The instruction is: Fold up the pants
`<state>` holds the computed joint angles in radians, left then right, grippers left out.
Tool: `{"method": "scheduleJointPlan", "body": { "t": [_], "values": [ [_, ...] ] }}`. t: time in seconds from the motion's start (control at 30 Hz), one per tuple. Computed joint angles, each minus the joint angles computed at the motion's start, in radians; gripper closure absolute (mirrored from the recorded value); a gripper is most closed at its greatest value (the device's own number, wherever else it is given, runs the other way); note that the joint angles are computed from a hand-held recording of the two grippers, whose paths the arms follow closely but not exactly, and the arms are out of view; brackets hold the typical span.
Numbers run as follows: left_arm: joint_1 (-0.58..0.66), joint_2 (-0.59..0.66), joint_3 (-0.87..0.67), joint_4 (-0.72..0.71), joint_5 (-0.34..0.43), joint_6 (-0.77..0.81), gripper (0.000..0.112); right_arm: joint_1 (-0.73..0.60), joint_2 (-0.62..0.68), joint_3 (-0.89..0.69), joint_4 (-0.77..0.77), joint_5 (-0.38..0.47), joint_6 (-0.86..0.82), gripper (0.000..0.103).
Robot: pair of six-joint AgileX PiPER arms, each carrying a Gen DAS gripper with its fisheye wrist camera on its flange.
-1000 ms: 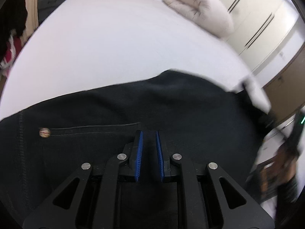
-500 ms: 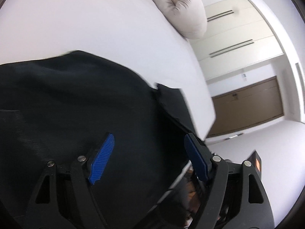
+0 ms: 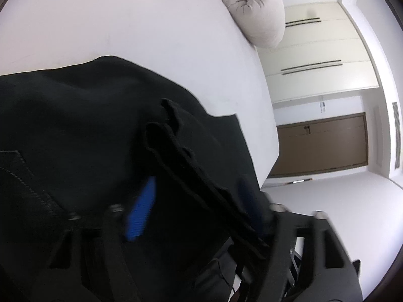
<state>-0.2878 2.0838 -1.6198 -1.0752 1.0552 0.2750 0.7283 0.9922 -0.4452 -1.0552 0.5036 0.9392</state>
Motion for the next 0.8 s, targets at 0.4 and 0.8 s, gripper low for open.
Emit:
{"method": "scheduleJointPlan", "body": {
  "t": [0.4, 0.8],
  "values": [
    [0.108, 0.005, -0.054, 0.099, 0.079, 0.048, 0.102, 0.211, 0.186, -0.109, -0.092, 0.079, 0.114, 0.093],
    [0.152, -0.099, 0.197, 0.186, -0.070, 0.111, 0.101, 0.086, 0.354, -0.102, 0.112, -0.127, -0.017, 0.080]
  ]
}}
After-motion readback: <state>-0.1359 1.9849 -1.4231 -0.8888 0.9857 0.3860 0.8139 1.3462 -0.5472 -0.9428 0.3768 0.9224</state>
